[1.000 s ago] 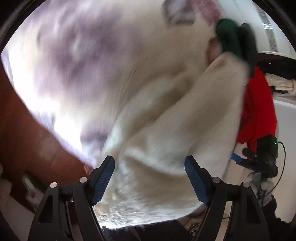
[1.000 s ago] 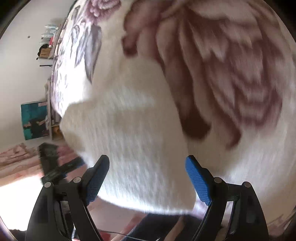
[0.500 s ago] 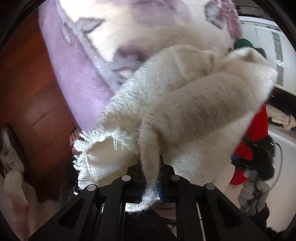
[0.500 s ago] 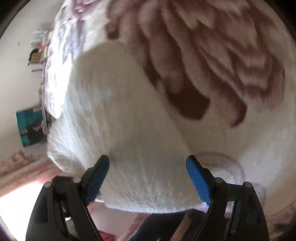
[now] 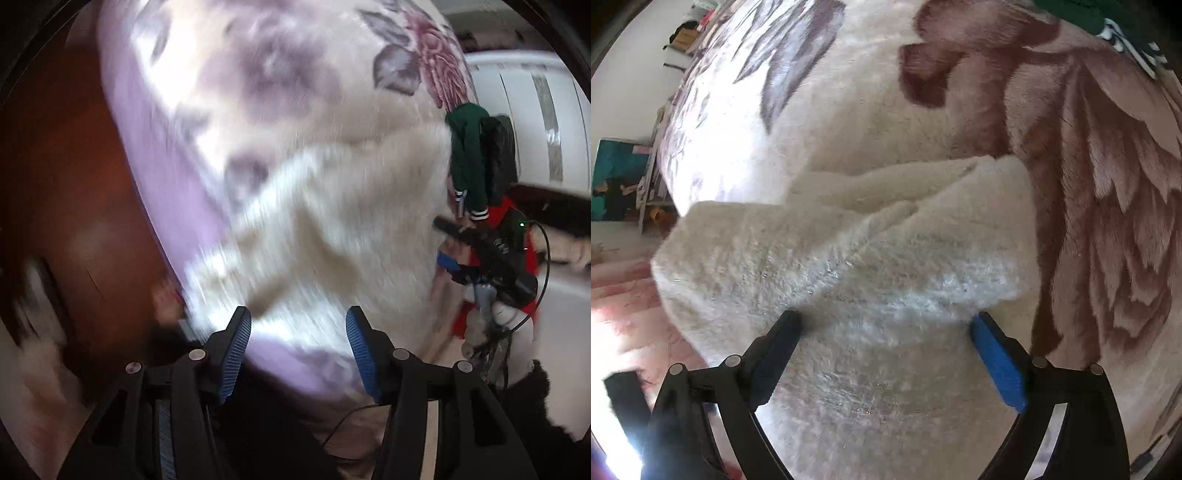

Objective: Fold large clothes

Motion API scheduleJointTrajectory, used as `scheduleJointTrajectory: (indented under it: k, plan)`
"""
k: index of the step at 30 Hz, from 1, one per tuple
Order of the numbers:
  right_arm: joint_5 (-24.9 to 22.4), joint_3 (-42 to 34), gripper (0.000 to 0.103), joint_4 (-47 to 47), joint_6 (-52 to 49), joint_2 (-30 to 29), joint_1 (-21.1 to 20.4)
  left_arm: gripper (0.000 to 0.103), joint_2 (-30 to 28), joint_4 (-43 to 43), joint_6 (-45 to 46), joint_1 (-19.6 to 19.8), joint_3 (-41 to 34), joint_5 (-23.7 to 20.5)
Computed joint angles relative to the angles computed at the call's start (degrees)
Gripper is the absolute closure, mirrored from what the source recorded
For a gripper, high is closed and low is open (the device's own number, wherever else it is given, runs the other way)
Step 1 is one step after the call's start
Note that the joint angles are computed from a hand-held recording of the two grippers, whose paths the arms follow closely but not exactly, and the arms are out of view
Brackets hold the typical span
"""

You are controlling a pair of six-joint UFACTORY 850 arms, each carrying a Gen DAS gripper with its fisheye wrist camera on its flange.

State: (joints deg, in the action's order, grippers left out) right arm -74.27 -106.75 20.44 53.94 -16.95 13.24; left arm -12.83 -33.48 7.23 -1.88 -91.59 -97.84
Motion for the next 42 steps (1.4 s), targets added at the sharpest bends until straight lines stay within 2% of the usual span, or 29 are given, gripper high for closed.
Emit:
scheduleJointTrajectory:
  k: [4, 7, 8, 10, 11, 13, 16, 18, 20, 21, 22, 25, 27, 30, 32, 37, 41, 42]
  plan:
    - [8.9, 11.8, 0.007, 5.8, -1.2, 9.5, -2.7, 0.052, 6.9, -10.1, -6.5, 0.2, 12.4, 0.1]
    - [13.8, 22.5, 0.007, 11.8, -3.3, 16.4, -4.6, 0.051, 10.6, -16.4, -7.7, 0.2, 20.6, 4.1]
    - [16.6, 27.8, 0.007, 16.3, -5.9, 19.6, -5.5, 0.05, 11.6, -18.4, -7.1, -0.2, 23.0, 7.3]
    - [21.2, 35.7, 0.007, 26.3, -12.7, 23.4, -6.8, 0.026, 12.7, -21.4, -5.5, -0.7, 25.9, 11.9]
    - [22.6, 37.7, 0.007, 29.8, -15.6, 23.5, -7.2, 0.022, 13.3, -22.6, -4.7, -0.8, 27.4, 15.0]
    - [25.0, 41.7, 0.005, 38.9, -23.8, 23.2, -7.4, 0.022, 13.9, -26.5, -3.6, -0.2, 30.0, 18.2]
    - [26.0, 46.2, 0.001, 52.4, -36.6, 22.9, -7.5, 0.022, 14.8, -31.8, -1.7, 0.2, 33.2, 23.6]
    - [25.4, 46.9, 0.0, 60.1, -45.3, 20.5, -7.6, 0.022, 14.9, -34.1, -0.3, 0.3, 34.0, 26.0]
    - [24.6, 47.0, 0.0, 64.0, -50.4, 19.1, -7.5, 0.024, 14.9, -35.2, 1.1, -0.4, 33.9, 28.7]
    - [25.2, 47.0, 0.0, 66.5, -53.0, 18.4, -7.3, 0.034, 14.9, -35.9, 2.6, -0.9, 33.5, 29.9]
    - [25.6, 46.6, 0.0, 67.4, -54.1, 17.7, -7.1, 0.054, 14.9, -36.0, 3.7, -1.2, 33.0, 30.5]
    - [28.3, 45.2, 0.006, 69.2, -56.5, 16.7, -6.2, 0.065, 14.7, -35.1, 5.5, -1.7, 30.5, 31.5]
    - [30.5, 45.1, 0.022, 70.2, -57.3, 17.3, -5.7, 0.07, 14.9, -35.2, 4.9, -1.2, 29.4, 31.1]
    - [32.9, 44.8, 0.031, 70.2, -57.0, 18.8, -5.0, 0.075, 14.9, -33.9, 3.9, -1.1, 27.1, 29.9]
    - [34.0, 45.9, 0.033, 70.6, -57.0, 20.9, -4.8, 0.077, 14.6, -34.1, 3.3, -1.1, 25.0, 28.9]
    - [36.4, 43.4, 0.034, 74.3, -59.9, 20.4, -4.3, 0.077, 12.1, -32.9, 1.7, -2.2, 17.0, 26.2]
    - [37.0, 40.2, 0.034, 74.2, -61.0, 19.8, -5.6, 0.077, 8.6, -32.6, -0.2, -4.2, 9.6, 25.1]
    - [37.2, 38.7, 0.034, 73.4, -60.8, 19.4, -6.1, 0.077, 6.9, -32.8, -0.4, -6.8, 7.9, 27.3]
